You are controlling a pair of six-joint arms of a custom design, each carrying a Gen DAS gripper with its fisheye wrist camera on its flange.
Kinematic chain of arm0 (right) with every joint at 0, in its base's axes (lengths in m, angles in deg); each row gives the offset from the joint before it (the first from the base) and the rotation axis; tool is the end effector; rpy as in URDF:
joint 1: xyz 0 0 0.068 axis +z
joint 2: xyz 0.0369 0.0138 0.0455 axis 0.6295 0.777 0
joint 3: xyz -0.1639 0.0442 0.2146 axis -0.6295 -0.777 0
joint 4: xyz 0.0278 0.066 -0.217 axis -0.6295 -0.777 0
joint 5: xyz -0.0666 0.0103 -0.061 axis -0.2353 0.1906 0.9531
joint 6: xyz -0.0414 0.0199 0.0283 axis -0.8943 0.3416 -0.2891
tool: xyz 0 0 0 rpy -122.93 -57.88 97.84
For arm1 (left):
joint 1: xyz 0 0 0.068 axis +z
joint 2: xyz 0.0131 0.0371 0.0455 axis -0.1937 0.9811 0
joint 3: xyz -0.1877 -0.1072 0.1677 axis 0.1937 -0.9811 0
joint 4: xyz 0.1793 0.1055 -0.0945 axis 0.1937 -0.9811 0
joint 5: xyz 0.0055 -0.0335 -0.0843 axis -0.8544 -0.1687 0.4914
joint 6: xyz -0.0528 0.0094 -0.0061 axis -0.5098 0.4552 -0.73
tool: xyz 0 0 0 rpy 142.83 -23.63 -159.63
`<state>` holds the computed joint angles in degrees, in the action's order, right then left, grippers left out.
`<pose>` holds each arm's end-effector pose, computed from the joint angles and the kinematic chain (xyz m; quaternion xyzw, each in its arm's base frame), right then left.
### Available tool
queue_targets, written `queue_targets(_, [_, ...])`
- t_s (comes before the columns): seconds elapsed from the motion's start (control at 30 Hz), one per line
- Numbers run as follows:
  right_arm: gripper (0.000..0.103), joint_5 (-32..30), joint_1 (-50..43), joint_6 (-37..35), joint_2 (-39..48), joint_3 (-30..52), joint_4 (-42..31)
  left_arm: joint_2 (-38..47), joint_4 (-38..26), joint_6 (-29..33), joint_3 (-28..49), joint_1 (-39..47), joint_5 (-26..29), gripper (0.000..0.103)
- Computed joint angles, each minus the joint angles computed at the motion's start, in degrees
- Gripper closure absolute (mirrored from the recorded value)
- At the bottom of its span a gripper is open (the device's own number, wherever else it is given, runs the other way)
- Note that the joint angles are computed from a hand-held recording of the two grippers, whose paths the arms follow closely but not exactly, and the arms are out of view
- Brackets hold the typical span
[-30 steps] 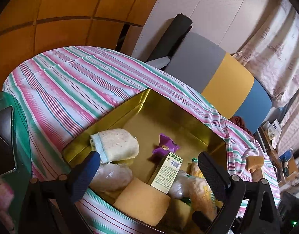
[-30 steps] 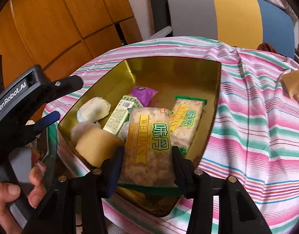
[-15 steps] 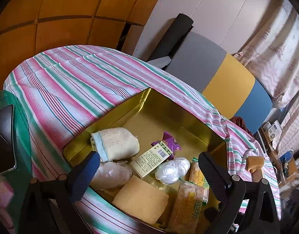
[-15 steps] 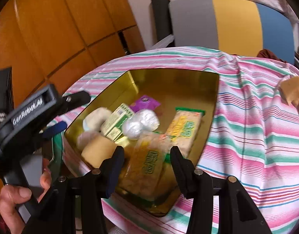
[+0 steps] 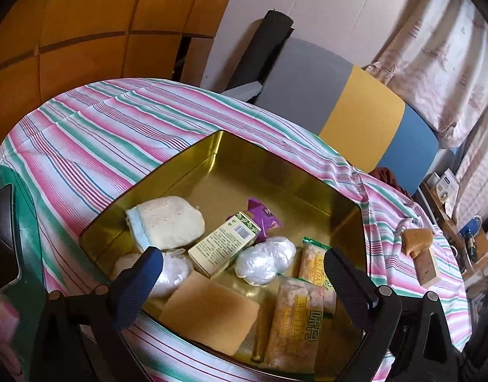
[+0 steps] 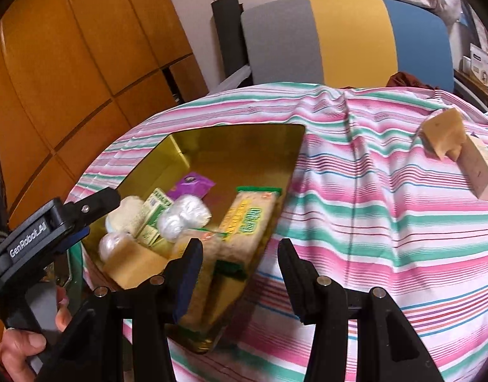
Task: Organize objects
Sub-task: 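Carry both WEIDAN cracker packets into the gold tray and release them, then move both tools back toward the sponge and cream box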
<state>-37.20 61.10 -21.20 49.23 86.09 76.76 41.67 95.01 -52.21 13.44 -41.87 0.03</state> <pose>0.2422 0.1113 0.1048 -0.2270 0.8955 0.2283 0.3072 0.1558 -0.0700 0.1163 -0.3347 0.8493 -0.0373 0.4066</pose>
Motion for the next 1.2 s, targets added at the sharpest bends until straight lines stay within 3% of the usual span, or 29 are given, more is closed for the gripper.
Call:
queue_targets(0.33, [0.053, -0.6, -8.6, -1.5, 4.3, 1.8, -0.1, 6.2, -0.5, -0.4, 4.3, -5.1, 0.1, 0.001])
queue_targets(0.8, [0.052, 1.2, -25.5, -7.9, 13.5, 5.1, 2.5, 16.6, -2.4, 5.9, 16.9, -13.7, 2.9, 0.0])
queue_targets(0.87, [0.049, 0.8, -28.7, -8.4, 15.0, 6.8, 2.5, 18.1, -3.0, 6.3, 18.9, -14.8, 3.4, 0.0])
queue_targets(1.0, [0.032, 0.1, -34.9, -6.9, 17.4, 11.1, 4.1, 20.8, -3.8, 6.7, 22.3, -16.7, 4.1, 0.0])
queue_targets(1.2, [0.031, 1.1, -38.0, -8.7, 21.0, 22.5, 1.6, 25.0, -5.4, 7.1, 27.1, -17.8, 6.4, 0.0])
